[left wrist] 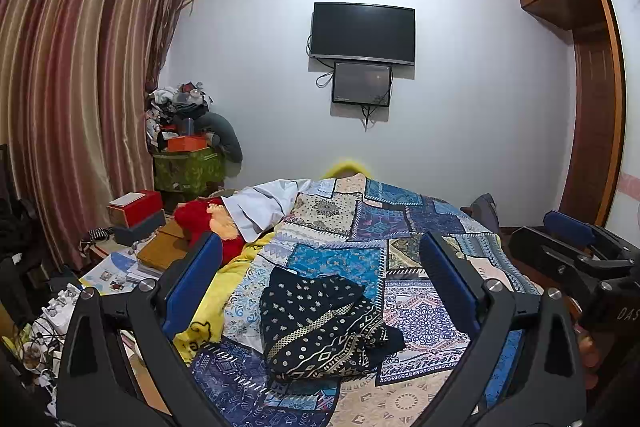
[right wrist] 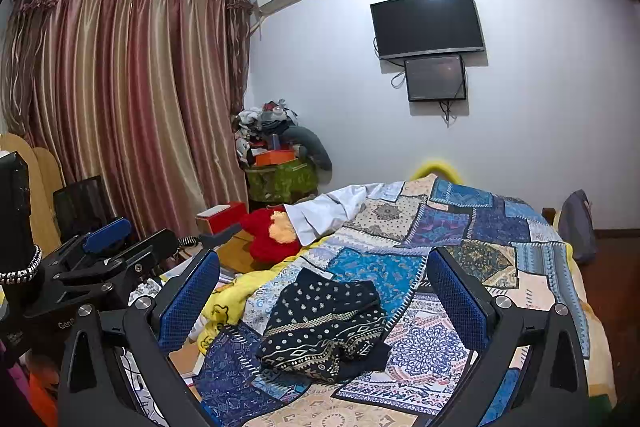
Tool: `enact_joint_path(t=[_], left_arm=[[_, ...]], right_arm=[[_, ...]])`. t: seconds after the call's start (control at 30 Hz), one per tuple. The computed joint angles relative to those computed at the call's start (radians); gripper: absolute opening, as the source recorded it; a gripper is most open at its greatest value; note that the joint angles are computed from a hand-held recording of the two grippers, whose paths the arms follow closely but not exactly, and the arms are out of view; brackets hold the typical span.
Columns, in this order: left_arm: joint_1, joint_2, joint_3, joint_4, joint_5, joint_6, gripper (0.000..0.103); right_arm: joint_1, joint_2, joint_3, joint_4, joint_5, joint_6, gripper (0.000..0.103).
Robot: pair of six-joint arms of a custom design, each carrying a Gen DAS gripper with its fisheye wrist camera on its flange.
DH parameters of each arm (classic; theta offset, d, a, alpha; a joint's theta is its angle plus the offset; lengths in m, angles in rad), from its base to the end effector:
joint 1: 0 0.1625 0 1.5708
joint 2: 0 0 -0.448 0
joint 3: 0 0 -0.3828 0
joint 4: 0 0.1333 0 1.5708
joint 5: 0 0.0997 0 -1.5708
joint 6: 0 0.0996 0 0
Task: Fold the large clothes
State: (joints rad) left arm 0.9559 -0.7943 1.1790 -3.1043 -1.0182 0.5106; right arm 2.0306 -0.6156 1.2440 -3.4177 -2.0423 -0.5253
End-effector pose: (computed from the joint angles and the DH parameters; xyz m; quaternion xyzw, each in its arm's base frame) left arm -0.3024 -0.7499 0.3947 0.3055 0.7622 -0.5340 0.2015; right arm 0.4309 -0.6717 0.2591 0.2593 -0.7658 0.5499 0.2097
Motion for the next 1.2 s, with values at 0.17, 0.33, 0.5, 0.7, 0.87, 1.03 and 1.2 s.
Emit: enact_joint_path(t=[0.17, 0.33, 0.5, 0.7, 0.87, 1.03, 1.2], left_arm=[[0.003, 0.003, -0.009, 0.007, -0.005, 0.001, 0.100], [0.006, 0.002, -0.011, 0.018, -0.017, -0.001, 0.100], [0.010, -0.002, -0.012, 0.033, -0.031, -0.014, 0.100], [0.015, -0.009, -0.013, 0.057, -0.047, -0.014, 0.100], [0.016, -0.006, -0.012, 0.049, -0.046, -0.003, 0.100], [0.016, -0.005, -0.013, 0.051, -0.049, -0.003, 0.100], [0.017, -0.005, -0.017, 0.063, -0.053, -0.004, 0.100]], right_arm=[[-0.001, 0.002, -0.003, -0.004, 0.003, 0.004, 0.103], [0.000, 0.003, -0.003, -0.006, 0.001, 0.002, 0.103], [0.000, 0.003, -0.002, -0.009, -0.001, 0.003, 0.103], [0.001, 0.004, -0.006, -0.013, -0.004, 0.005, 0.103], [0.002, 0.005, -0.012, -0.017, -0.008, 0.016, 0.103], [0.003, 0.006, -0.011, -0.023, -0.015, 0.021, 0.103], [0.001, 0.006, -0.011, -0.016, -0.018, 0.033, 0.103]])
